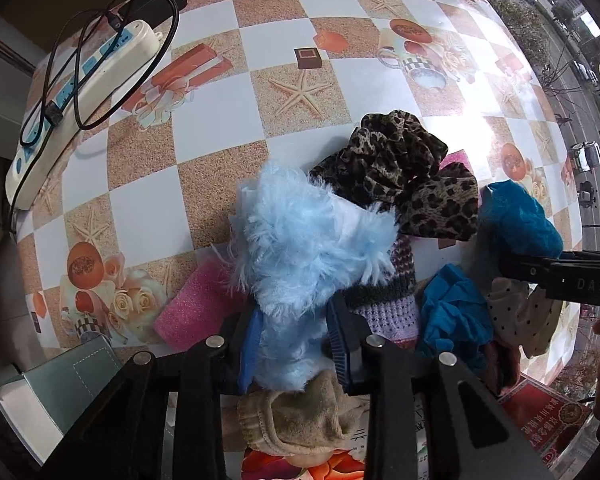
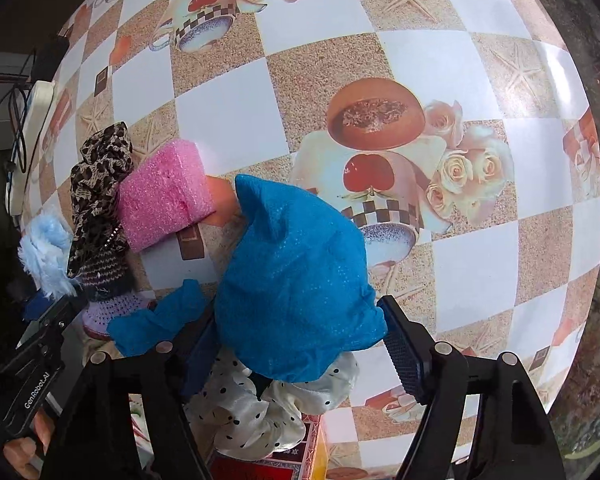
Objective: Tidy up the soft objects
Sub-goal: 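Reach the left tool to the light-blue fluffy toy while the right tool reaches the blue cloth, then grasp the fluffy toy with the left tool while the right tool grasps the blue cloth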
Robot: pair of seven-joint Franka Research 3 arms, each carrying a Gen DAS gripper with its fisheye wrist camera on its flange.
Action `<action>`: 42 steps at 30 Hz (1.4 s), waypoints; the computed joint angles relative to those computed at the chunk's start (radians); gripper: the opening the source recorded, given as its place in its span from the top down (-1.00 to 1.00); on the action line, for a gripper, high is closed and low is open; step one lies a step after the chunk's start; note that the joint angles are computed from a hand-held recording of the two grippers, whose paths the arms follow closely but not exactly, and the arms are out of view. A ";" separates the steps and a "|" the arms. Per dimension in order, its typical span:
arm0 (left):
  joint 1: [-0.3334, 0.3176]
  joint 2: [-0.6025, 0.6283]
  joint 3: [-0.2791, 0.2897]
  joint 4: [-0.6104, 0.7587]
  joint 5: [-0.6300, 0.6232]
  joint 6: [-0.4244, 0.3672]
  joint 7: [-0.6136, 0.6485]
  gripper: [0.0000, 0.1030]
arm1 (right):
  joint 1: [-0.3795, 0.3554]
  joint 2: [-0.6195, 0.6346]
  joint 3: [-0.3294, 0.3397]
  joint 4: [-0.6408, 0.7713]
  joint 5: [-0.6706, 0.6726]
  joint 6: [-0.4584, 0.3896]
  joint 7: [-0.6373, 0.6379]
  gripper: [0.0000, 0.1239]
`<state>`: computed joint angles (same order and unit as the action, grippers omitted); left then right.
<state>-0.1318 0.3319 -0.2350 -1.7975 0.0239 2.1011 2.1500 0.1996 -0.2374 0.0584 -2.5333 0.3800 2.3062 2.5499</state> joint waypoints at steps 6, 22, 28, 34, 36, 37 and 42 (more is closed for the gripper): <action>0.041 -0.025 -0.001 0.012 -0.086 0.009 0.035 0.88 | -0.004 -0.063 0.024 -0.037 -0.055 0.028 0.041 0.37; -0.001 -0.024 0.009 -0.034 0.021 0.081 0.104 -0.66 | -0.009 -0.293 0.040 -0.155 -0.052 0.024 0.091 0.37; -0.023 0.017 0.012 0.000 0.107 0.054 0.071 0.53 | -0.011 -0.299 0.061 -0.144 -0.061 0.020 0.128 0.37; 0.028 -0.025 -0.007 0.030 -0.050 0.061 0.068 0.55 | -0.020 -0.349 0.087 -0.142 -0.107 -0.002 0.179 0.37; 0.037 -0.051 -0.011 0.021 -0.088 0.076 0.088 0.55 | -0.022 -0.363 0.092 -0.142 -0.118 -0.005 0.193 0.37; 0.040 -0.063 -0.012 0.018 -0.106 0.078 0.095 0.55 | -0.024 -0.367 0.095 -0.140 -0.124 -0.008 0.200 0.37; 0.033 -0.157 -0.012 -0.028 -0.171 0.063 0.109 0.55 | -0.030 -0.430 0.115 -0.151 -0.159 -0.045 0.249 0.37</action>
